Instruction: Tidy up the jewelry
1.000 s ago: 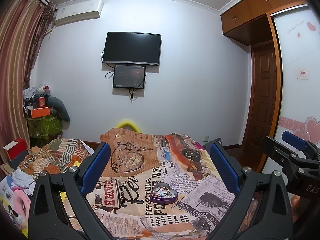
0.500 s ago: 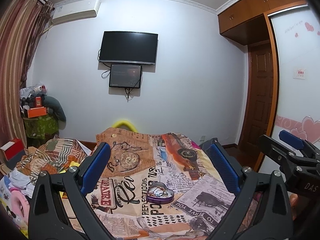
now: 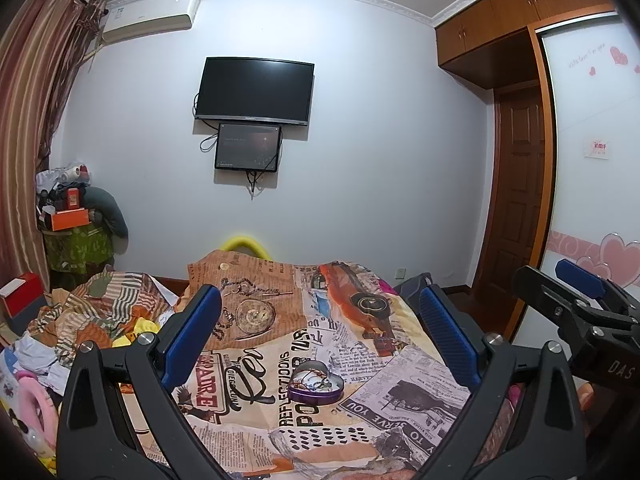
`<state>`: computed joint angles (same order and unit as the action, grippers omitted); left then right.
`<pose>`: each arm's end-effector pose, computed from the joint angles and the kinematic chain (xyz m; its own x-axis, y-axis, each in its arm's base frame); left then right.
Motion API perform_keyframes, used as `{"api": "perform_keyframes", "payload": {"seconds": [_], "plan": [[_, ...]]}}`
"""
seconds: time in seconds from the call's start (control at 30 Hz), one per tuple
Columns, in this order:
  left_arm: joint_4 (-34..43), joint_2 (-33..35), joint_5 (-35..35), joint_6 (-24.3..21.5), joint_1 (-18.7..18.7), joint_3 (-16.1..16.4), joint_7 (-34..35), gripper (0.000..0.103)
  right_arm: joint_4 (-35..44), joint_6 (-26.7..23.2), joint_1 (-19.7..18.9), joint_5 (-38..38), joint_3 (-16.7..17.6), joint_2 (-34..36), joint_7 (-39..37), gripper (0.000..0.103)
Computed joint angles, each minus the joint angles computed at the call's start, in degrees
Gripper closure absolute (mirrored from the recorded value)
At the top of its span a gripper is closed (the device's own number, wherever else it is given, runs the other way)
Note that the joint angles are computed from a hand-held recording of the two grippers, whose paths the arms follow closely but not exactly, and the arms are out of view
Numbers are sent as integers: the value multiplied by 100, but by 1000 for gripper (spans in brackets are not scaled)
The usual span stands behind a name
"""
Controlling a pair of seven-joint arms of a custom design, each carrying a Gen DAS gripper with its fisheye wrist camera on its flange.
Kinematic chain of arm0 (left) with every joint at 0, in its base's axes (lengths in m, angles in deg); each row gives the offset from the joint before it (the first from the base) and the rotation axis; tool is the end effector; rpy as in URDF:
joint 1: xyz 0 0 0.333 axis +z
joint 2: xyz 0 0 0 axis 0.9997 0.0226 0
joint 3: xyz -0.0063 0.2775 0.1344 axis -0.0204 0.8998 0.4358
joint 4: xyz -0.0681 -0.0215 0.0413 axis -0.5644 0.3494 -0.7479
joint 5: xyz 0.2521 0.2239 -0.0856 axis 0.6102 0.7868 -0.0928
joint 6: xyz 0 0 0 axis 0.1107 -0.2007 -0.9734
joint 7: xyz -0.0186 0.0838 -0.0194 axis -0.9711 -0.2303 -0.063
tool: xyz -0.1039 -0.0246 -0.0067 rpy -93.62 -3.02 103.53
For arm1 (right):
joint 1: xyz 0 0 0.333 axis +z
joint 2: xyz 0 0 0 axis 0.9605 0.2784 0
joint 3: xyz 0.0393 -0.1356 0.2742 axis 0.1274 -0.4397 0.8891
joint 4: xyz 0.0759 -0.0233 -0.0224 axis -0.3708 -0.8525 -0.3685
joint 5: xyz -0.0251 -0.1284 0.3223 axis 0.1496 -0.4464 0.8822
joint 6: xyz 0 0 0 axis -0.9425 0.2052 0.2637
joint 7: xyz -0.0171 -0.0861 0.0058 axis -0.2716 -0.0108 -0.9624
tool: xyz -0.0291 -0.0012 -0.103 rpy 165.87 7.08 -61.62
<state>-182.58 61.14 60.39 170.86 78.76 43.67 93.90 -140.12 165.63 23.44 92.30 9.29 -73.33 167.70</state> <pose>0.4521 -0.2067 0.5558 -0.4188 -0.9025 0.1007 -0.2011 -0.0159 -0.9794 0.3950 0.2050 0.5718 -0.1171 -0.9922 -0.0422 -0.1476 0.0594 -0.9873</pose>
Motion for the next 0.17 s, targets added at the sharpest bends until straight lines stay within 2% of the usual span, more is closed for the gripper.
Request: {"api": "perform_keyframes", "payload": {"seconds": [0.17], "plan": [[28,45,-15,-22,-12,-2,38,3,24,-27,-35,-20,42,50,22,0]]}}
